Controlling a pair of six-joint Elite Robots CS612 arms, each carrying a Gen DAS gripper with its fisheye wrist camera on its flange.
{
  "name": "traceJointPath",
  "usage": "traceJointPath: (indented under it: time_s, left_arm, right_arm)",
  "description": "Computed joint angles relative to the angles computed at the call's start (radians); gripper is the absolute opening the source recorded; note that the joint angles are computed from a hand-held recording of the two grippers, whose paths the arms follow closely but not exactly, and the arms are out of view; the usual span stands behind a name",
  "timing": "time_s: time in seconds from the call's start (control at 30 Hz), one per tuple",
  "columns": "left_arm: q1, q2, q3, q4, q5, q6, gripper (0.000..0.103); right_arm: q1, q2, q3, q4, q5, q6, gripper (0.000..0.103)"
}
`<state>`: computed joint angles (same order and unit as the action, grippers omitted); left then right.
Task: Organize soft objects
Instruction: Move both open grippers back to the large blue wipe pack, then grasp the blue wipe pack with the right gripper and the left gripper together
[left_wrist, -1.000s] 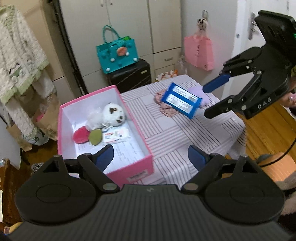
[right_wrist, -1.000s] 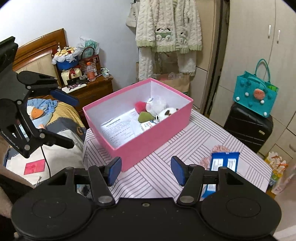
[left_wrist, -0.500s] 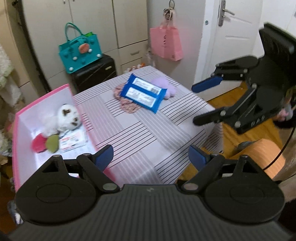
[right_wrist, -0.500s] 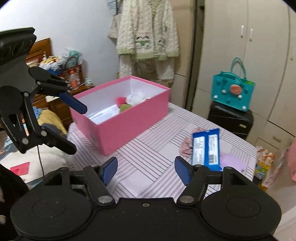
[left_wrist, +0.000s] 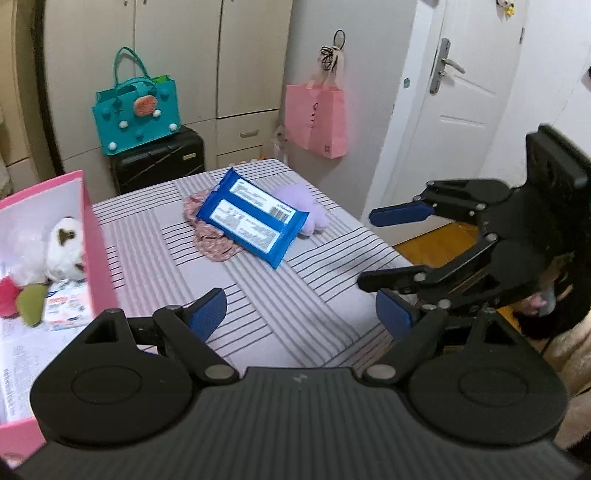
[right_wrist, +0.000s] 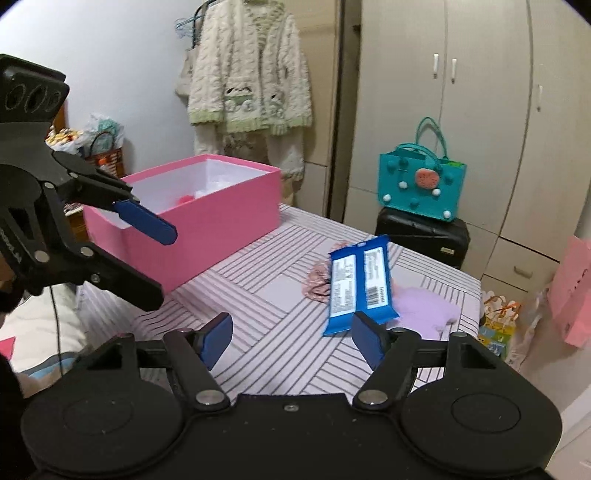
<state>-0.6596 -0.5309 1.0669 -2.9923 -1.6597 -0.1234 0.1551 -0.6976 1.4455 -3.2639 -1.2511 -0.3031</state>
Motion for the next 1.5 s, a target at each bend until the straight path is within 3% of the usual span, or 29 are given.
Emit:
traceJointPath:
  time_s: [0.1,0.3,0.43,0.57,0.67,0.87,1.3,1.5]
  left_arm:
    - [0.008,0.033,-0.043,-0.013,-0.026,-0.034,0.088]
    - [0.006,0.100,-0.135,-0.008,0.005,-0.096,0.088]
    - [0.003,0.144,-0.197,0.000,0.024,-0.114,0.086]
    - [-0.005,0.192,-0.269,-0.037,0.123,-0.144,0.086]
    - [-0.005,0.226,-0.335,-0.002,0.142,-0.147,0.086]
    - [0.011,0.302,-0.470,0.089,0.060,-0.289,0.086]
    - [0.024,0.420,-0.645,0.126,0.025,-0.473,0.078]
    - [0.024,0.458,-0.711,0.146,0.028,-0.541,0.072]
  right_arm:
    - [0.003,0.038,-0.020,-0.076,-0.044,0.019,0.079]
    - [0.008,0.105,-0.072,-0.160,-0.119,0.007,0.080]
    - [0.013,0.138,-0.109,-0.173,-0.154,0.012,0.081]
    - [0.022,0.160,-0.148,-0.143,-0.199,-0.015,0.081]
    - [0.028,0.173,-0.179,-0.114,-0.230,-0.057,0.081]
    - [0.041,0.206,-0.234,-0.111,-0.276,-0.128,0.088]
    - [0.042,0.240,-0.323,0.027,-0.271,-0.156,0.091]
    - [0.030,0.238,-0.337,0.093,-0.181,-0.127,0.091]
